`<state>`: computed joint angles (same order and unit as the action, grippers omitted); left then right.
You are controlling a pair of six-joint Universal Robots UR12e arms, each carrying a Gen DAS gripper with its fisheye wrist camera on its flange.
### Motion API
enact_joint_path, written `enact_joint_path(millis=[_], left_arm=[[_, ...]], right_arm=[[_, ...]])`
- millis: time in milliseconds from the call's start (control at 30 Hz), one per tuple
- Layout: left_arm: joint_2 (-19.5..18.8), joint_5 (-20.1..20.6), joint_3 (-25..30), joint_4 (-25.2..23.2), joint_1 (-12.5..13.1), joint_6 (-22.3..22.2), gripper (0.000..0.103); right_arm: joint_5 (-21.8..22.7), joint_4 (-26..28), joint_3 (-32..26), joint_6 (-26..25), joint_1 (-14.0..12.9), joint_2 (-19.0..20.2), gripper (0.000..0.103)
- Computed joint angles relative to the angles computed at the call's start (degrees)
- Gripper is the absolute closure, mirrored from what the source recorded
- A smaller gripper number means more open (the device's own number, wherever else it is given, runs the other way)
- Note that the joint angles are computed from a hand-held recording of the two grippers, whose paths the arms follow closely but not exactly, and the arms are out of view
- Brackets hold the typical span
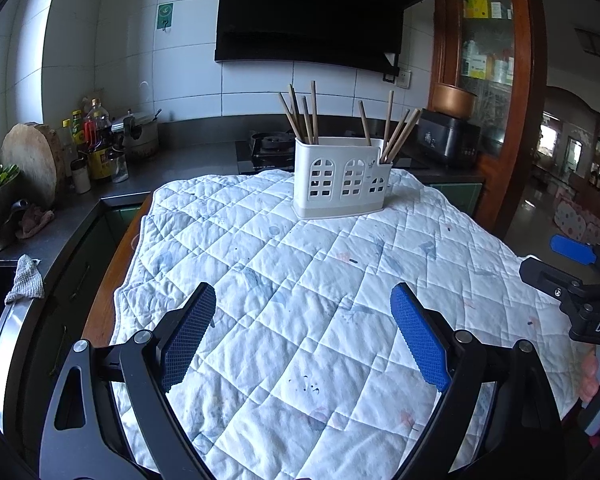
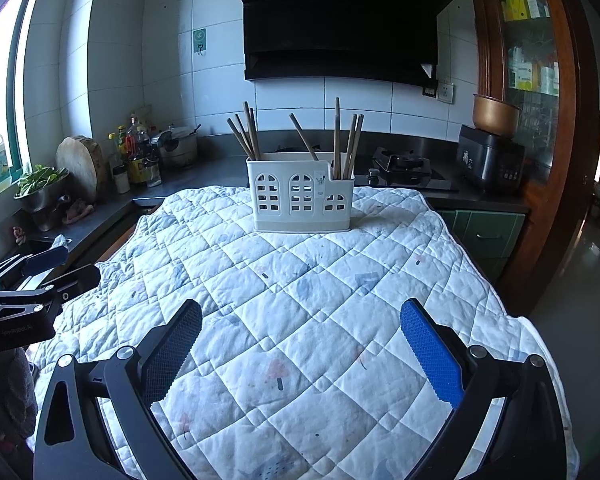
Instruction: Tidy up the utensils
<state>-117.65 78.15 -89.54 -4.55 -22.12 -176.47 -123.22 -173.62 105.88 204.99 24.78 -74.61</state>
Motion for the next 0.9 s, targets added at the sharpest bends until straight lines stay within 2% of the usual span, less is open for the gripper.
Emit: enact_joint_path(millis=[467,600,900], left_arm=[[0.1,-0.8,-0.3,0.0,-0.1,0.1,0.014],[0.2,-2.6,-0.3,-0.5,0.2,-0.5,0.014],[0.2,-1.6,-0.5,-0.1,-0.3,0.1,0.014]], right_arm=[[0.6,-0.2,0.1,0.0,-0.1,0.0,0.007],[0.7,-0.8,0.2,-0.3,0.0,0.0,0.007],[1.0,-0.8,0.3,-0.1,-0.1,0.0,0.007]])
